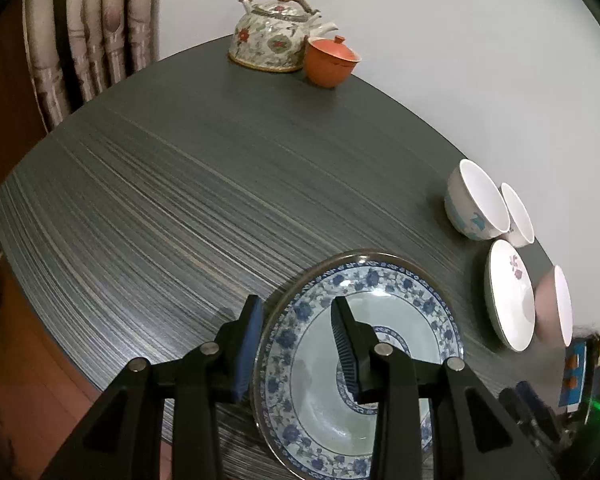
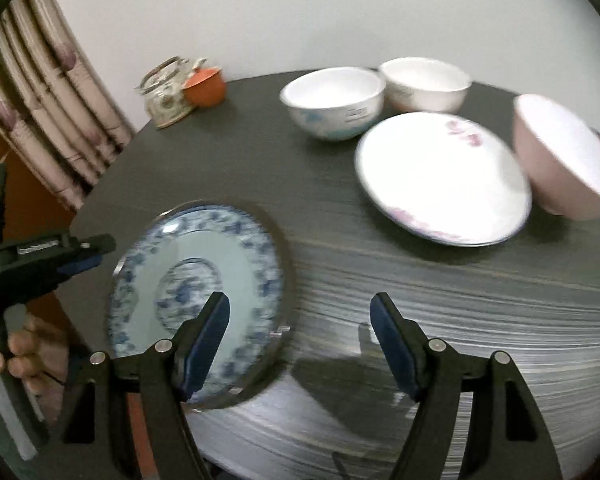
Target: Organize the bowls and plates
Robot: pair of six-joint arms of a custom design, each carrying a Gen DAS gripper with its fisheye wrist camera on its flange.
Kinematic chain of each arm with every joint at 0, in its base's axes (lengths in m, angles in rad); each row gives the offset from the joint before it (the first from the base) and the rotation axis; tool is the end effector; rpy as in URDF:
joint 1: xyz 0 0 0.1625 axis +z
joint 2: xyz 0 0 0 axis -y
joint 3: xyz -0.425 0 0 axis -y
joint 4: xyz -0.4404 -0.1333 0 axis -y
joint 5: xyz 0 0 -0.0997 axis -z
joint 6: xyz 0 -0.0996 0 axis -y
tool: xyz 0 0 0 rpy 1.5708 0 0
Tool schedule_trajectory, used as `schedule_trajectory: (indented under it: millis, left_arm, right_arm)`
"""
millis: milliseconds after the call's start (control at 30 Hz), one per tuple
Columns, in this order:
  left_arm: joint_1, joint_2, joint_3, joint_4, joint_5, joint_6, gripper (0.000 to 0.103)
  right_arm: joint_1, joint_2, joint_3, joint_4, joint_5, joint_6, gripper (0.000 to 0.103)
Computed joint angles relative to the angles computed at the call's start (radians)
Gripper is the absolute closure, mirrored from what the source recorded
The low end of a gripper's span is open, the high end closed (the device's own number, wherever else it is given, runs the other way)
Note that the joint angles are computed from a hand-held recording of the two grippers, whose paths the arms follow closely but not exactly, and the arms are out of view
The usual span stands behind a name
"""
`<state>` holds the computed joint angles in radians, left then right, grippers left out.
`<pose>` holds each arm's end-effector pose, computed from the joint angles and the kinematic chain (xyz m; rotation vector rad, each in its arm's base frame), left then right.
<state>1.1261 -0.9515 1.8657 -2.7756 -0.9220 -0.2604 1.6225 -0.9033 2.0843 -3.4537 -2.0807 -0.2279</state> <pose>-0.0980 -0.6554 0.1123 0.1099 2.5561 -0.6476 0.1137 -0.5576 0.0869 0.1101 -2.4635 0.8390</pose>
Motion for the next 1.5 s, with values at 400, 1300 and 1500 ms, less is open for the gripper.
schedule_trajectory:
  millis: [400, 1300, 1500]
  left_arm:
    - [-0.083, 0.06, 0.047, -0.183, 0.129, 0.186, 0.067]
    - [-0.106, 0.469, -0.471, 0.181, -0.156, 0.166, 0.067]
    - [-0.089, 0.518, -0.544, 0.247, -0.186, 0.154, 0.067]
  right_arm:
    - [-0.101, -0.14, 0.092, -0.082, -0.007, 0.0, 0.032]
    - [-0.309, -0.157, -0.065, 0.073, 0.212, 0.017, 0.06]
    - [-0.324, -0.144, -0.098, 0.087, 0.241, 0.002, 0.062]
